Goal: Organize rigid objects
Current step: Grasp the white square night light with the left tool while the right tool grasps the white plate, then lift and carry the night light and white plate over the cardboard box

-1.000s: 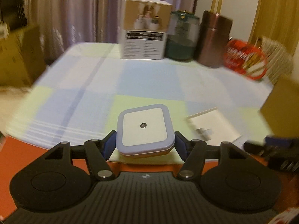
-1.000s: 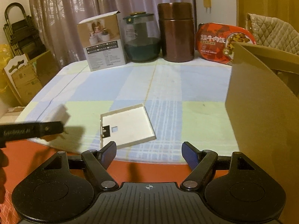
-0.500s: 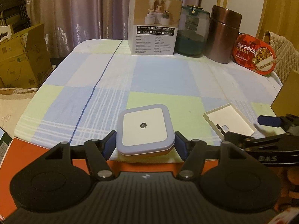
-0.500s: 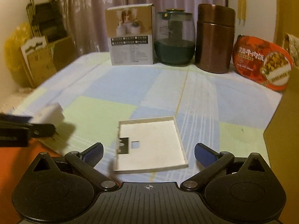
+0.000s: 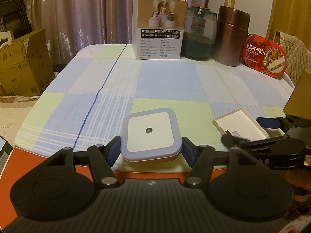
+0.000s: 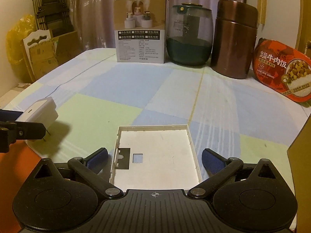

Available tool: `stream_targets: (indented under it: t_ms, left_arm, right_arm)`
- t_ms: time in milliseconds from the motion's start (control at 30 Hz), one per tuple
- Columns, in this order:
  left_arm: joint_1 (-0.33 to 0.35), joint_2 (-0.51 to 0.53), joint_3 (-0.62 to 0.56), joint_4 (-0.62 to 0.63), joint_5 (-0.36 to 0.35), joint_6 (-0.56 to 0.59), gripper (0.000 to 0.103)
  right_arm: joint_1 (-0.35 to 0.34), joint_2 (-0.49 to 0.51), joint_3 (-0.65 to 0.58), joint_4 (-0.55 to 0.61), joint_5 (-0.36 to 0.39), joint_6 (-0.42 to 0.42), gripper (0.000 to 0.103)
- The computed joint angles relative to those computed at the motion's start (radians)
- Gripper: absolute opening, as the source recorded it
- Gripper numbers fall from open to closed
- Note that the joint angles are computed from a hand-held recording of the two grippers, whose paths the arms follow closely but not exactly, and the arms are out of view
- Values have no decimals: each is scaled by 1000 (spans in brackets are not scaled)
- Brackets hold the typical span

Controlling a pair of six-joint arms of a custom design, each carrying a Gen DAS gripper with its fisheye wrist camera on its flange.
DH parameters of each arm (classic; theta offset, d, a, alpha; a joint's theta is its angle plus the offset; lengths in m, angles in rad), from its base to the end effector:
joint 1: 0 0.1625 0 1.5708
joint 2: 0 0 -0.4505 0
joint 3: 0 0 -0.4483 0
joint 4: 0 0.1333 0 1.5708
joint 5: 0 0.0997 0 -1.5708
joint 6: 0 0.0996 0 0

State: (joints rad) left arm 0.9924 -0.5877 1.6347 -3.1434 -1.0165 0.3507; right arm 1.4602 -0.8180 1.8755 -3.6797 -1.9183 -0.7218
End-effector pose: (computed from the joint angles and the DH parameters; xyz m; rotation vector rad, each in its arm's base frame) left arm -0.2424 -0.7110 0.0009 0.9679 2.3670 -0.7639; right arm 0.0260 -0.6659 0.1408 0.4526 -2.1863 1.0210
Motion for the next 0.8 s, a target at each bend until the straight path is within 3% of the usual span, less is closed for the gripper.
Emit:
stream_targets:
  t_ms: [33, 300, 567, 800]
  left_arm:
    - [-1, 0, 1, -2, 2, 3, 61]
    - [-9, -11, 20, -7, -3, 11, 61]
    - [-49, -66, 103, -60, -19, 49, 61]
    - [-124, -168, 247, -112, 0, 41, 61]
  right_arm:
    - [4, -2, 0, 4, -8, -1, 85]
    - [33, -19, 40, -31, -69, 9, 84]
    - [88, -98, 136, -101, -119, 101, 84]
    - [162, -179, 257, -185, -190, 200, 84]
